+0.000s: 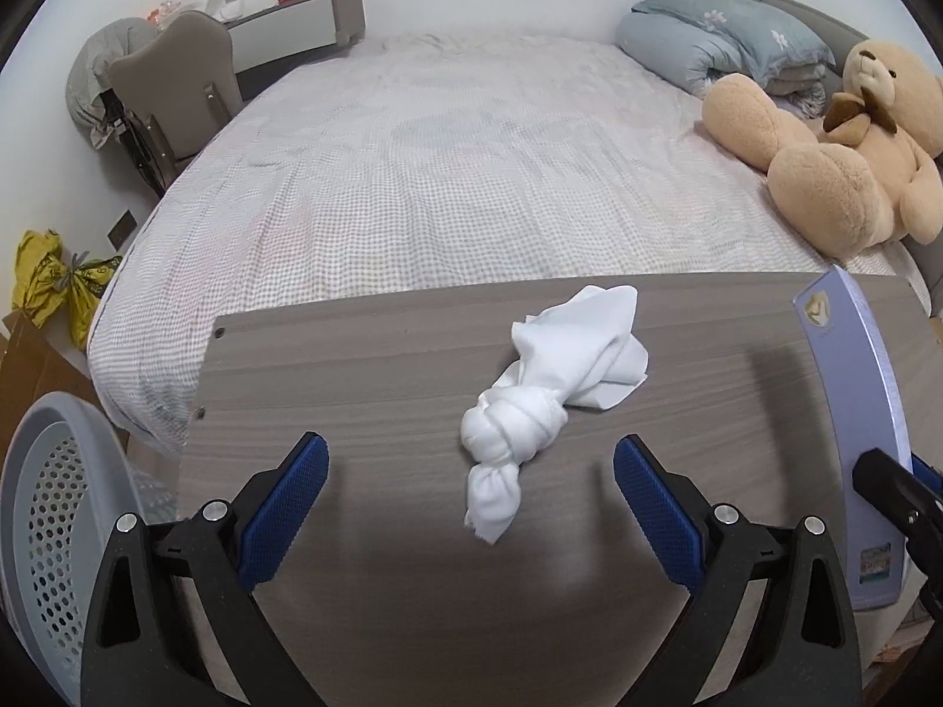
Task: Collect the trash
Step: 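Grasp the white knotted cloth toy with the left tool while the right tool holds the box, then carry the cloth toy and box over the basket and release both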
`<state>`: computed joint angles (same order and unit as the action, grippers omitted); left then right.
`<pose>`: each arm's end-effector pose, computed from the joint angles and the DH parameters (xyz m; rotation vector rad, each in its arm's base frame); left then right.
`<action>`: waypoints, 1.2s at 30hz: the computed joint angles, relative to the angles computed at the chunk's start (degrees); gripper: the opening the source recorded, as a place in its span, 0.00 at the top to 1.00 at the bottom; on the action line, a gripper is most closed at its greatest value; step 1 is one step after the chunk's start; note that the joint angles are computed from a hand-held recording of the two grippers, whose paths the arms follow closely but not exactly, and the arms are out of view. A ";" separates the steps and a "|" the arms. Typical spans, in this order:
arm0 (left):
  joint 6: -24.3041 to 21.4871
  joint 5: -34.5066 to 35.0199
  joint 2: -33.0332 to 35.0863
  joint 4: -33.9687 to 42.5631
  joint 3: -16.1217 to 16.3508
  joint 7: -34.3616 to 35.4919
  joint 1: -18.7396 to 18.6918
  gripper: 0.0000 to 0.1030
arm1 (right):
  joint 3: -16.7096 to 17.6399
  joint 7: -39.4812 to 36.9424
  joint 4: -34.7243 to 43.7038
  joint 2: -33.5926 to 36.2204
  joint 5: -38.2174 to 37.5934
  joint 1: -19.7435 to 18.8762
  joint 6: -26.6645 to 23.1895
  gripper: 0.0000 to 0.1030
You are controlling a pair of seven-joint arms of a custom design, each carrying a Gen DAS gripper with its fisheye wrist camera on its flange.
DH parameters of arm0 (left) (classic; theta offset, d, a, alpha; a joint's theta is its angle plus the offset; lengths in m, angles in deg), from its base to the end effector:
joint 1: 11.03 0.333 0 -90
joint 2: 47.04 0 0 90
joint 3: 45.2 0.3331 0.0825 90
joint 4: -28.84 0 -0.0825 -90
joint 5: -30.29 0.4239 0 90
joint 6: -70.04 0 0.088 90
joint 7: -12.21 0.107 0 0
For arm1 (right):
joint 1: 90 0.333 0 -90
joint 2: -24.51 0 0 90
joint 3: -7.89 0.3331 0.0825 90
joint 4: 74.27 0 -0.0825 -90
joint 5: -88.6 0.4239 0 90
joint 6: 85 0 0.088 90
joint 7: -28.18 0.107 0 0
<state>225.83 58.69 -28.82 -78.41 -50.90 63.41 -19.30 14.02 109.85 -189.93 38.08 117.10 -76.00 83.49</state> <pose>0.6794 -0.1813 0.3948 -1.9173 1.8281 -0.5488 0.6406 0.1979 0.4001 -1.7503 1.6970 -0.2521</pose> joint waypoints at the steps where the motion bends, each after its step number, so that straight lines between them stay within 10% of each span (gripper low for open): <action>1: 0.19 -0.85 0.63 0.57 -0.40 0.92 0.42 0.07 | 0.16 -0.34 -0.01 0.08 0.52 -0.32 -0.08 0.57; 10: -0.24 -5.20 4.18 4.40 -0.95 5.45 0.93 0.08 | 1.26 -3.79 -0.05 0.26 4.82 -1.75 -0.07 0.57; 19: 1.71 -9.37 3.36 3.44 -3.11 10.74 2.24 0.69 | 1.23 -4.93 -0.32 -0.07 6.10 -1.51 0.03 0.57; 36: 6.68 3.40 -13.10 -14.71 0.85 -5.24 0.92 0.69 | 2.08 -7.81 -2.53 -3.31 6.74 0.74 0.19 0.57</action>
